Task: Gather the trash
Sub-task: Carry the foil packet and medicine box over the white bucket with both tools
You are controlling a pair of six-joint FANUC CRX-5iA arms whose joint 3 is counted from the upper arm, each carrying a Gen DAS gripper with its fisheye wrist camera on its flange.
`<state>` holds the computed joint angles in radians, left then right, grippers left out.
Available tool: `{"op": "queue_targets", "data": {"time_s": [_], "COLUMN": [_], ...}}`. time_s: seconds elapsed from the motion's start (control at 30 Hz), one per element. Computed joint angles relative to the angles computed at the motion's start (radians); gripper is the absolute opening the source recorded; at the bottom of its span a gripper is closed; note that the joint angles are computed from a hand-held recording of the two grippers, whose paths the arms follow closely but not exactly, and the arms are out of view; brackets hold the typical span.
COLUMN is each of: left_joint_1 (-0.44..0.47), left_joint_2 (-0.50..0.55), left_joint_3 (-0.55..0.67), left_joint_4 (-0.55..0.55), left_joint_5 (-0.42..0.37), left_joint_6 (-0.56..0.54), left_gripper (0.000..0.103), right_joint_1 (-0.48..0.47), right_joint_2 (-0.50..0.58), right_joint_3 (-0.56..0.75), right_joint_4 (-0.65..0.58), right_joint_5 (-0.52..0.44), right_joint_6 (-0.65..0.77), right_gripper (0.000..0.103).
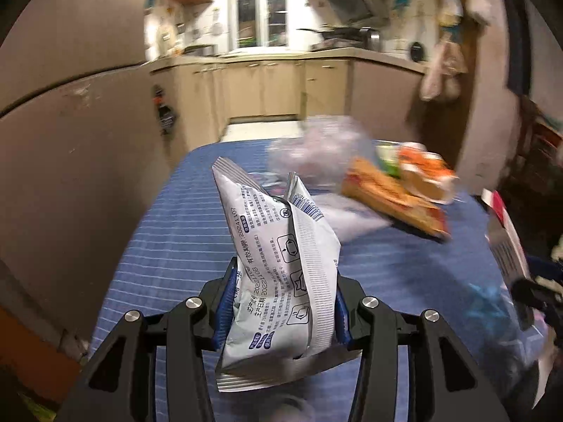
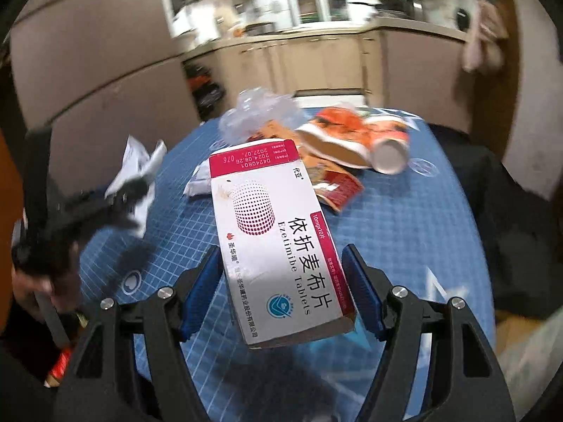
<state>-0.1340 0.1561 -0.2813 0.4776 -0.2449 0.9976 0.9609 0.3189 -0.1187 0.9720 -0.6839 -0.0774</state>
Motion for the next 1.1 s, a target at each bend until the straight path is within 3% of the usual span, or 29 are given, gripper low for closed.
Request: {"op": "queue_targets", "data": {"time_s": [0.13,0.27,0.53,0.63,0.77,0.87,1.1], "left_joint_1": [-0.08,-0.17,-0.337,-0.383,-0.424,-0.462,-0.554], "left_joint_2": [-0.016,-0.015,-0.003,0.021,0.063,0.075,0.14], "left_joint_3": [-0.064,-0.078,-0.054,-0.012,0.069,0.087,0.199], "left_joint_4": [0.271,0.456,0.64,0.639,0.546,0.549,0.45], "left_joint_5": [0.026,0.023,0.024,-0.006,-0.061,-0.053,-0.069], "left_joint_6": [-0.268,-0.46,-0.694,-0.705,-0.638,-0.653,-0.565], "left_gripper": [0.047,0.047,0.047,0.047,0.047,0.047,0.047], "right_joint_1": [0.042,0.089,0.177,0.206,0.249,0.285,0.342], "right_joint_2": [-0.069,-0.152,-0.279,-0.317,-0.364,-0.396,-0.469], "right_joint_3": [-0.057,-0.128,-0.249,-0.28,-0.319,-0.345,-0.402], "right_joint_4": [0.016,0.046,0.073,0.065,0.048,0.024,-0.031], "right_joint_5": [-0.105,-0.227,-0.445,-0.539,-0.669,-0.759,-0.927], "right_joint_6": [-0.084,-0.194,-0.362,-0.406,-0.459,-0.495,-0.543], "right_gripper": [0.067,0.067,0.067,0.066,0.067,0.067,0.067]}}
